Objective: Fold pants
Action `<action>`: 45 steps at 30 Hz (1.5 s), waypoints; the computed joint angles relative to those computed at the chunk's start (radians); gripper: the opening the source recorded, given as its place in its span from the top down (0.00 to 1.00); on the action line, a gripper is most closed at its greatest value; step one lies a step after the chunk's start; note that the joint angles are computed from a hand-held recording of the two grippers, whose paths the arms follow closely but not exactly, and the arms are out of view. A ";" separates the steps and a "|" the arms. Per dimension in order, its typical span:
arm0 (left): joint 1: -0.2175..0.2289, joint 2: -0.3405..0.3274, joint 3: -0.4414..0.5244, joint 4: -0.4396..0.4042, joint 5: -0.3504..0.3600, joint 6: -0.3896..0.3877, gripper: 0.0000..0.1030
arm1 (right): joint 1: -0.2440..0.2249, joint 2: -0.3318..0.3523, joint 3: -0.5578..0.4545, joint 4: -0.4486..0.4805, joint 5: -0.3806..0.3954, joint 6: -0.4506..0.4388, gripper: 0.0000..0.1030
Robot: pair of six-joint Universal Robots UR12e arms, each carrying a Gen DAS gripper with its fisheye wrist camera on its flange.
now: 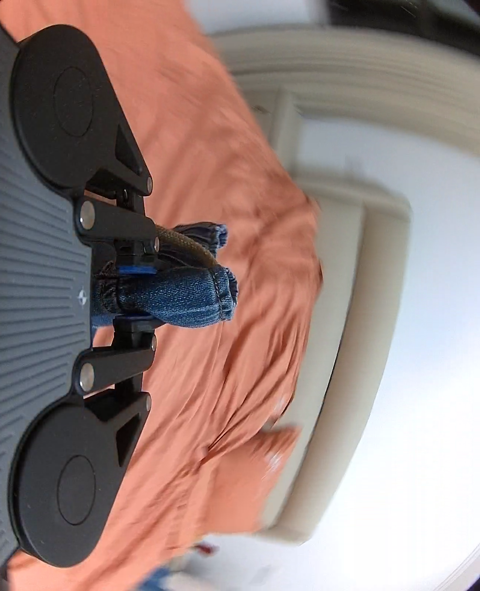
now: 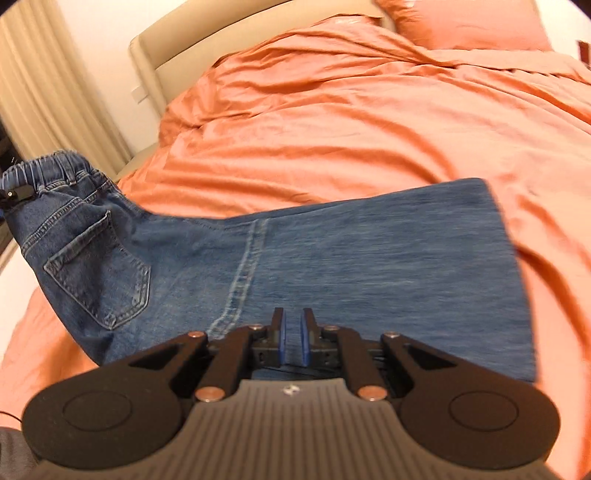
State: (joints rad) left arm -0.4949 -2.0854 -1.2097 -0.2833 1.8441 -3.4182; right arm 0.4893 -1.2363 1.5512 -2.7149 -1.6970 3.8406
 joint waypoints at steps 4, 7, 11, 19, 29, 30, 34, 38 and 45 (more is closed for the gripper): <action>-0.082 -0.076 0.101 -0.038 0.052 0.177 0.80 | -0.017 -0.052 0.064 -0.033 -0.009 0.086 0.95; -0.129 -0.127 0.142 -0.063 0.056 0.276 0.80 | -0.033 -0.082 0.104 -0.067 0.002 0.131 0.95; -0.174 -0.166 0.141 -0.100 0.041 0.383 0.80 | -0.049 -0.098 0.132 -0.084 0.014 0.163 0.95; -0.171 -0.163 0.134 -0.372 -0.150 0.355 0.57 | -0.077 -0.090 0.150 -0.076 0.089 0.204 0.95; -0.052 -0.087 0.075 -0.344 -0.541 0.165 0.34 | -0.089 -0.059 0.151 -0.178 0.168 0.226 0.73; -0.043 -0.080 0.064 -0.317 -0.526 0.161 0.34 | -0.090 -0.054 0.150 -0.200 0.171 0.232 0.73; -0.025 -0.071 0.037 -0.214 -0.364 0.158 0.35 | -0.106 -0.017 0.135 -0.313 0.232 0.307 0.69; 0.009 -0.077 0.019 -0.138 -0.286 0.063 0.36 | -0.121 0.034 0.096 -0.371 0.290 0.404 0.63; 0.057 -0.104 0.032 -0.152 -0.269 -0.033 0.36 | -0.138 0.111 -0.024 -0.212 0.323 0.410 0.56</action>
State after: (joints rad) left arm -0.4384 -2.1889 -1.1775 -0.4356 1.5751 -3.4515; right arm 0.3510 -1.1250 1.5276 -2.9270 -1.3737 4.2503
